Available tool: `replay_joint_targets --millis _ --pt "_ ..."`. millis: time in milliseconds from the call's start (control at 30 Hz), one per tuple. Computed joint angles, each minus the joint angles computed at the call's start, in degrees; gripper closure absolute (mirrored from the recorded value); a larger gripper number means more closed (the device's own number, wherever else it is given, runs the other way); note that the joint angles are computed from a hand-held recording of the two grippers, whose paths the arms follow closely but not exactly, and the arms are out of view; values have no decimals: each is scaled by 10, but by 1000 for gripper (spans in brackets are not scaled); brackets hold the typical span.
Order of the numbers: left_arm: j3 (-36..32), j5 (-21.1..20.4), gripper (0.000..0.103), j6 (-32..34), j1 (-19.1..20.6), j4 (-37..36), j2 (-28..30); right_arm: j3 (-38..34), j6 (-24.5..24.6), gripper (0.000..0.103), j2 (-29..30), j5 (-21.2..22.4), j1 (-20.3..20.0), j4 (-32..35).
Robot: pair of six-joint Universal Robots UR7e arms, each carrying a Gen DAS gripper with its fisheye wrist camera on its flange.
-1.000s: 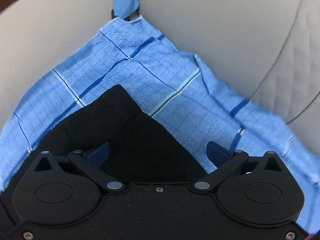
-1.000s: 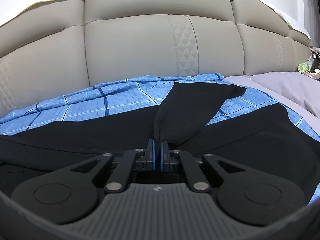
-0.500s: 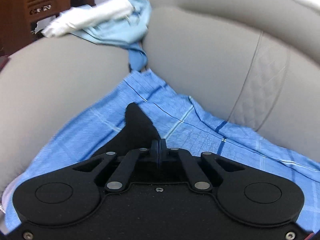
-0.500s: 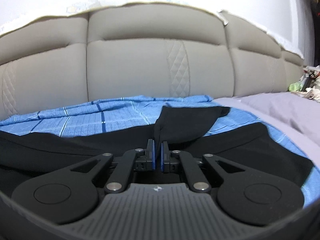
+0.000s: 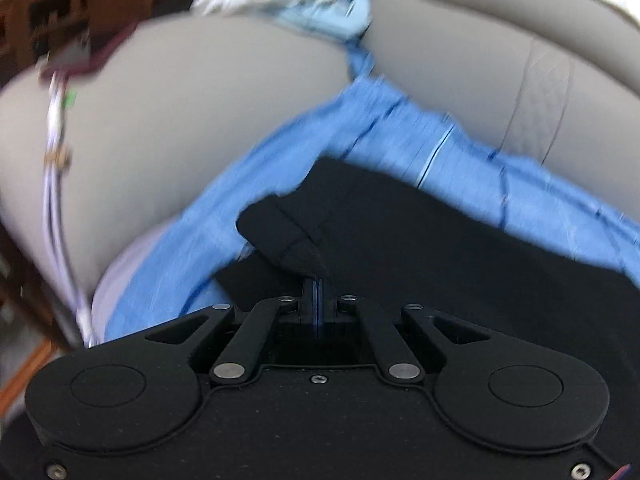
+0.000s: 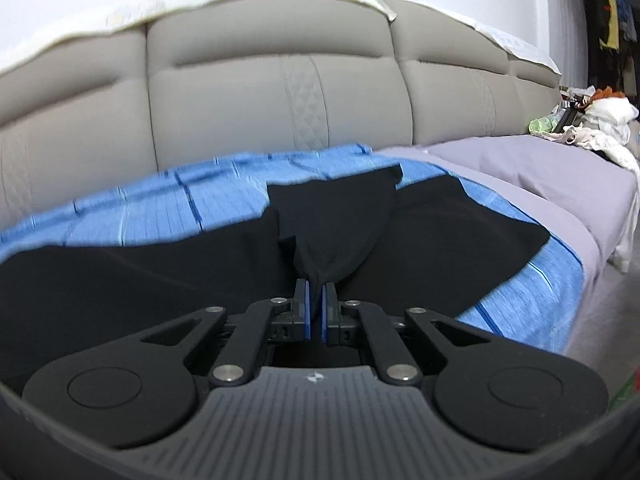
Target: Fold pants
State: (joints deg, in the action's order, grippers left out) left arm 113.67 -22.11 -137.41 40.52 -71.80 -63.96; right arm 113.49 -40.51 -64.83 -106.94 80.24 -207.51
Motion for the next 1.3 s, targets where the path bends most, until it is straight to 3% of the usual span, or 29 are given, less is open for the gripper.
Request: replay_joint_targets --millis 133,333,367,467,600,667,800,900,1033,1100,1133,1167,1233,1300 --pt "57 -15 102 32 -5 -88 -13 9 -34 94 5 -29 -1 -6" --pt "52 -6 101 27 -11 -40 3 3 -76 91 30 -75 4 -19" --pt "54 -5 101 30 -12 -41 4 1 -82 69 36 -85 5 -34" --pt "46 -1 99 26 -9 -27 13 -6 -90 48 46 -80 9 -71" --pt "39 0 99 18 -9 -14 20 -46 -98 25 63 -40 18 -86" --pt "35 1 99 10 -8 -2 24 -88 -108 16 83 -22 22 -68" --pt "28 0 98 5 -7 16 32 -222 -97 16 154 -44 34 0" --pt "18 -4 99 -2 -5 30 39 -334 -84 16 211 -73 45 78" --pt "-6 -10 99 -26 0 65 59 -475 -79 16 277 -119 56 236" --pt "-12 -13 99 -33 0 75 65 -540 -42 18 304 -151 55 322" --pt "-13 -13 99 -34 1 75 66 -547 -26 29 306 -154 52 330" --pt "-13 -14 99 -35 1 75 66 -546 -10 66 302 -150 47 332" --pt "-13 -14 99 -35 1 73 65 -531 25 99 281 -138 35 345" --pt "-18 -16 99 -42 2 80 69 -509 -8 100 268 -136 25 283"
